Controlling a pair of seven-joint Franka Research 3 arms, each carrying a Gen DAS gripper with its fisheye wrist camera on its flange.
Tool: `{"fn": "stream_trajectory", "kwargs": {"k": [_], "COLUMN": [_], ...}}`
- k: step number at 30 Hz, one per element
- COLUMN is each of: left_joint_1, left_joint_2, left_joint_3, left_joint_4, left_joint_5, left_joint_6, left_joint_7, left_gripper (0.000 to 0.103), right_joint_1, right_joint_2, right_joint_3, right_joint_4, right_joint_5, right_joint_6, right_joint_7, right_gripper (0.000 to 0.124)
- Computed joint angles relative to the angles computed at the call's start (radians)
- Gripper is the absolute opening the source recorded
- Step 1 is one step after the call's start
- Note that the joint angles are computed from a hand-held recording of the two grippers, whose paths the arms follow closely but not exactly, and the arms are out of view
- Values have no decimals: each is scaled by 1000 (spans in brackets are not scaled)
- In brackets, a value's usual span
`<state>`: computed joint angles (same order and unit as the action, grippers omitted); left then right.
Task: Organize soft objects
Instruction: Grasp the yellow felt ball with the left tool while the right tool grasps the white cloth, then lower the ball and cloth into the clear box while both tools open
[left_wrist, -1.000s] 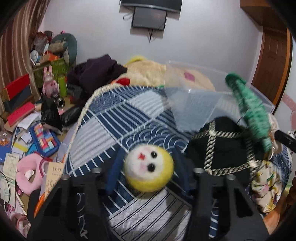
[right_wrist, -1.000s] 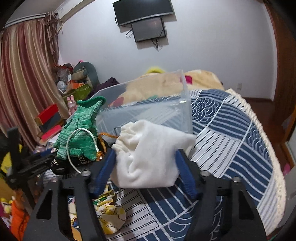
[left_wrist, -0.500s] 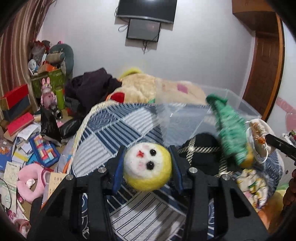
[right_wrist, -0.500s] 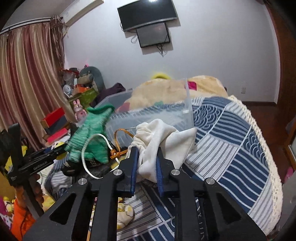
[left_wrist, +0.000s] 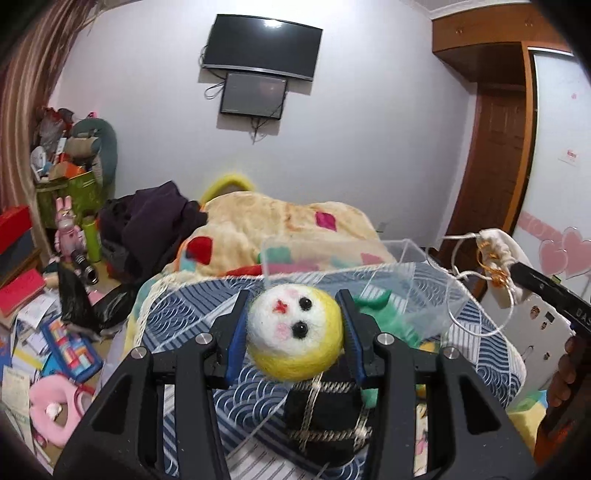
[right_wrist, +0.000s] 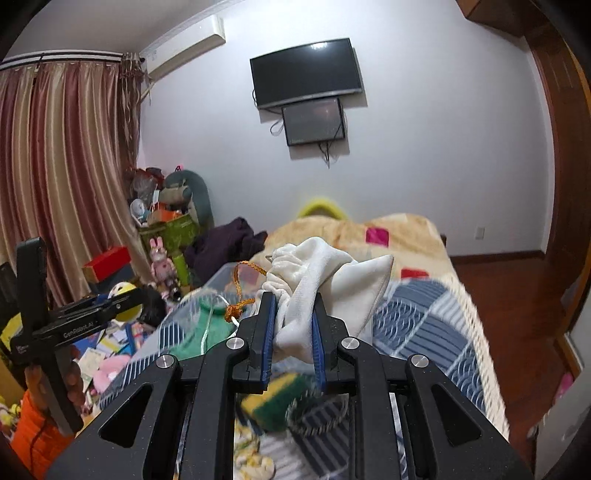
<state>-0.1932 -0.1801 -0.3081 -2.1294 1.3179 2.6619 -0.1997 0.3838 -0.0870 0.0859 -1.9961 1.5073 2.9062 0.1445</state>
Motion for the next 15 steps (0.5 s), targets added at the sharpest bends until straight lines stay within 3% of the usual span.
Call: {"fn": "stream_trajectory", "kwargs": {"k": [6, 15], "left_joint_1": [-5, -35], "left_joint_2": [81, 248], "left_joint_3": [22, 85], "left_joint_4": [99, 235], "left_joint_5": [-80, -311], "left_joint_6": [-5, -1], "left_joint_7": [155, 426], "left_gripper": [45, 45], "right_joint_1": [-4, -31], "right_joint_2": [88, 248], "right_joint_3": [16, 35], "right_joint_4": [111, 234], "right_joint_5": [-96, -561], "right_joint_6": [28, -29], "right_joint_7": [75, 491], "right_gripper": [16, 16]}}
